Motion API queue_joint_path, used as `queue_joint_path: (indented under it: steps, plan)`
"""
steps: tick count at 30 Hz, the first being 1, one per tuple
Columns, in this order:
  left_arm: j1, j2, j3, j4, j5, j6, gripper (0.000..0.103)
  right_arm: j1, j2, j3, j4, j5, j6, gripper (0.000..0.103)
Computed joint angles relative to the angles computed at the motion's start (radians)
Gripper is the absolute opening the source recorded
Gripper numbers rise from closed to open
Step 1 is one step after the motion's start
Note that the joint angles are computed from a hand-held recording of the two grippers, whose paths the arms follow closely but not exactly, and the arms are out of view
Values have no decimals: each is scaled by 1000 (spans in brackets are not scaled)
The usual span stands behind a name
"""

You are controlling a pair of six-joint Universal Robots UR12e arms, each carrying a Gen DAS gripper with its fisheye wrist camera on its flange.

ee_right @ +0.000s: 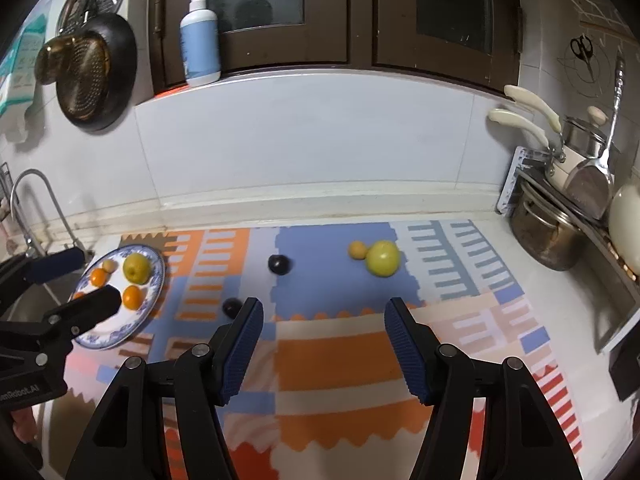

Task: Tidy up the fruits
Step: 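Move both grippers over the mat toward the dark plums and grapefruit, then close the left gripper on a dark plum while the right closes on the yellow grapefruit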

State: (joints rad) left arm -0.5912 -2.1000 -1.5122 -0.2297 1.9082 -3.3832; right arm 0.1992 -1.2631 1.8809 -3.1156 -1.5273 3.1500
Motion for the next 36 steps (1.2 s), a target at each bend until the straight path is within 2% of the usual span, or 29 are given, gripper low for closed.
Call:
queue_joint_path:
  steps: [11,23,29,36]
  plan:
    - [26,-82,144,-143,-65,-23,72,-40,53,-97,112,34,-37,64]
    - [57,-181,296,-289,-133,15,72,-64,145,-217,249,58,-62,64]
    - [70,-230,366,-366,-157,27,72,-73,188,-264,310,55,-62,64]
    - [82,-280,439,-443,-182,-1,71,-83,232,-309,355,75,-46,64]
